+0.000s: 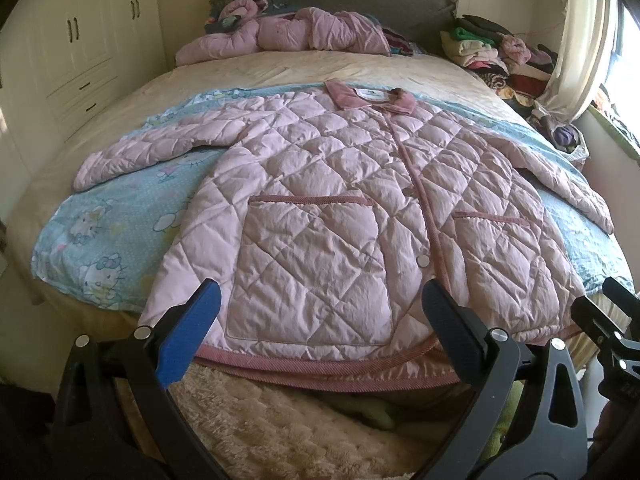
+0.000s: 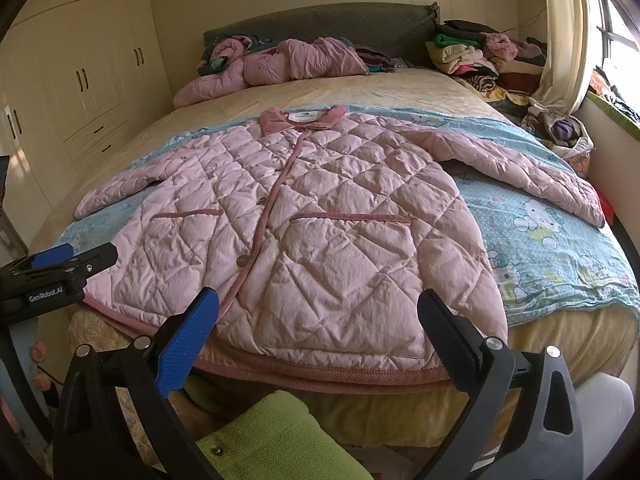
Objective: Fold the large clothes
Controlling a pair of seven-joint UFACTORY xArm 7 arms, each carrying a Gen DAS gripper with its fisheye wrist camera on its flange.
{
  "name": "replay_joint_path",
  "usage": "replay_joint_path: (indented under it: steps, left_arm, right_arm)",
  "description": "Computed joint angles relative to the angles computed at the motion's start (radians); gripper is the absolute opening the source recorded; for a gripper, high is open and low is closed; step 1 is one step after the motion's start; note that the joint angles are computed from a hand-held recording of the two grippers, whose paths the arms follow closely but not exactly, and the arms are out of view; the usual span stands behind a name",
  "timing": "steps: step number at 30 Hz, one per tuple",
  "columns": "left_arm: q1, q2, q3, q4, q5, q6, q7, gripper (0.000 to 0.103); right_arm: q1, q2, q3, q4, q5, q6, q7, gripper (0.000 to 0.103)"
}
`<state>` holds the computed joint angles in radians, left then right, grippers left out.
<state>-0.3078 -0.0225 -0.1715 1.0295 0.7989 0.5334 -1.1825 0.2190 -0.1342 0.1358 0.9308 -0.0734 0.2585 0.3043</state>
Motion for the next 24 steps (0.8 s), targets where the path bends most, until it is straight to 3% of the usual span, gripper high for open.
replay_joint_path:
  steps: [24]
  left_arm:
    - [-0.012, 0.004, -0.008, 0.015, -0.003, 0.024, -0.005, 0.094]
  right_arm:
    - [0.005, 0.008, 0.003, 0.006, 0.000, 0.002, -0.006, 0.099]
